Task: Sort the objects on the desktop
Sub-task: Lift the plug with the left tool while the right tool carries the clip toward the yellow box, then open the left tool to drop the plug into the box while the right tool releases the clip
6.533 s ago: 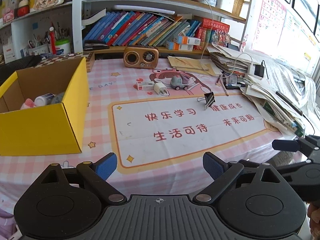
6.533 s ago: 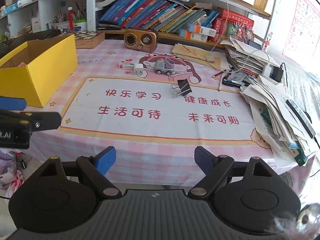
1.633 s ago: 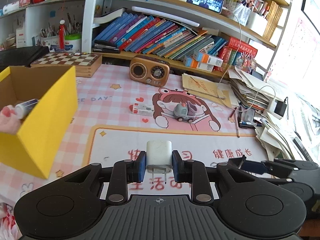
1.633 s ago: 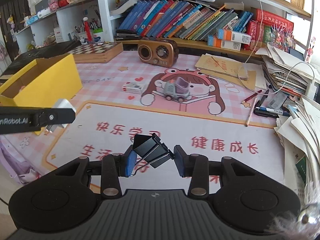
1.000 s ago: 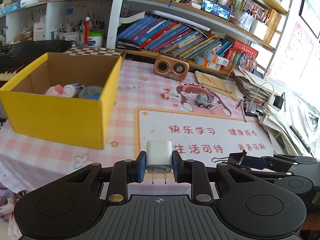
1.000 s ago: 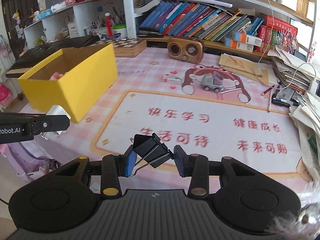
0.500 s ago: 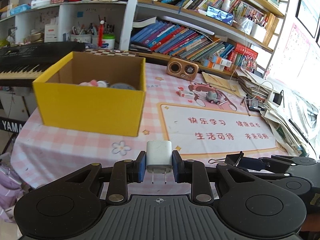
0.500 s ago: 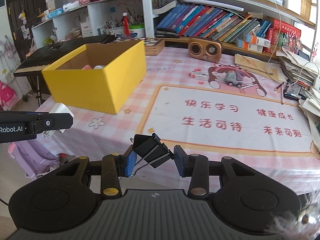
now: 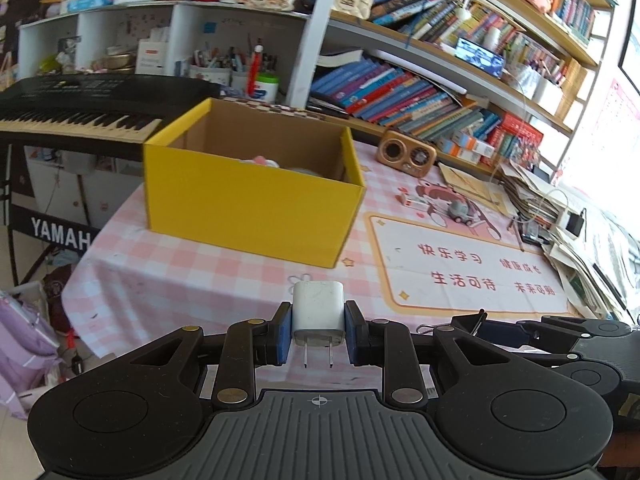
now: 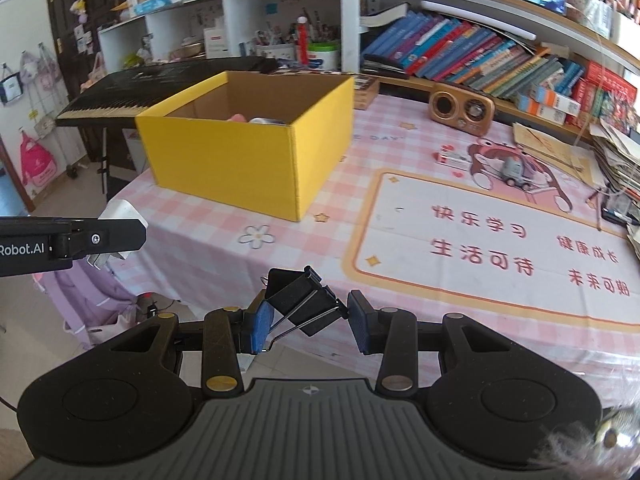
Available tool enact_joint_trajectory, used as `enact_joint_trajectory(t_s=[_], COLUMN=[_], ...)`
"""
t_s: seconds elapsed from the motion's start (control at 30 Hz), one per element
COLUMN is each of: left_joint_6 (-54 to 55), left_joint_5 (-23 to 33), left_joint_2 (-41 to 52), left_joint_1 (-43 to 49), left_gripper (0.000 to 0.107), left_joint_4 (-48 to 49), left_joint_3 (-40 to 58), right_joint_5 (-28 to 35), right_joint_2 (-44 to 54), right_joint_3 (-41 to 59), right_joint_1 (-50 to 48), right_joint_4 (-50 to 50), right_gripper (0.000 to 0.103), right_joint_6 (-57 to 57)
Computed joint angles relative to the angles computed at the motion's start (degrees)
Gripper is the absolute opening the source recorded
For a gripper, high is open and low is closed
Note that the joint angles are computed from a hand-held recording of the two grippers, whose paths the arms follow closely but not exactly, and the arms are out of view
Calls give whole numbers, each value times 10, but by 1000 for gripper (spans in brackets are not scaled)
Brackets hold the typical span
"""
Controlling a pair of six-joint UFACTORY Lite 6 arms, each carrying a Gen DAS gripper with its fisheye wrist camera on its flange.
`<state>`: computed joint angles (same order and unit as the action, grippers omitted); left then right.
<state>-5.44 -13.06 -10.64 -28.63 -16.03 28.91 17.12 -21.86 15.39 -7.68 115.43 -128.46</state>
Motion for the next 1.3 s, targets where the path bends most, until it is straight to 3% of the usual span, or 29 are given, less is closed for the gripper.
enact_joint_trajectory(t_s=[0.47, 0.67, 0.8, 1.03, 1.17, 1.3], left_joint_6=[-39, -53, -8, -32, -35, -25], left_joint_5=[1, -17, -19, 7, 48, 114], left_joint_2=[-39, 28, 91, 260, 380, 499], left_joint_1=[80, 113, 121, 145, 153, 163], left_gripper=[25, 25, 25, 25, 25, 25], left_joint_4=[64, 103, 74, 123, 128, 121], left_joint_3=[-15, 66, 147, 353, 501, 665], right_joint_5=[-23, 8, 32, 33, 19, 19], right_joint_2=[59, 129, 220, 406, 516, 634], right_joint_3=[58, 146, 254, 501, 658, 828], right_joint_1=[115, 113, 100, 92, 95, 101], right_joint_4=[185, 155, 107, -8, -154, -381], right_gripper=[38, 38, 38, 38, 38, 38], right_joint_6=[-165, -155, -115, -8, 116, 310])
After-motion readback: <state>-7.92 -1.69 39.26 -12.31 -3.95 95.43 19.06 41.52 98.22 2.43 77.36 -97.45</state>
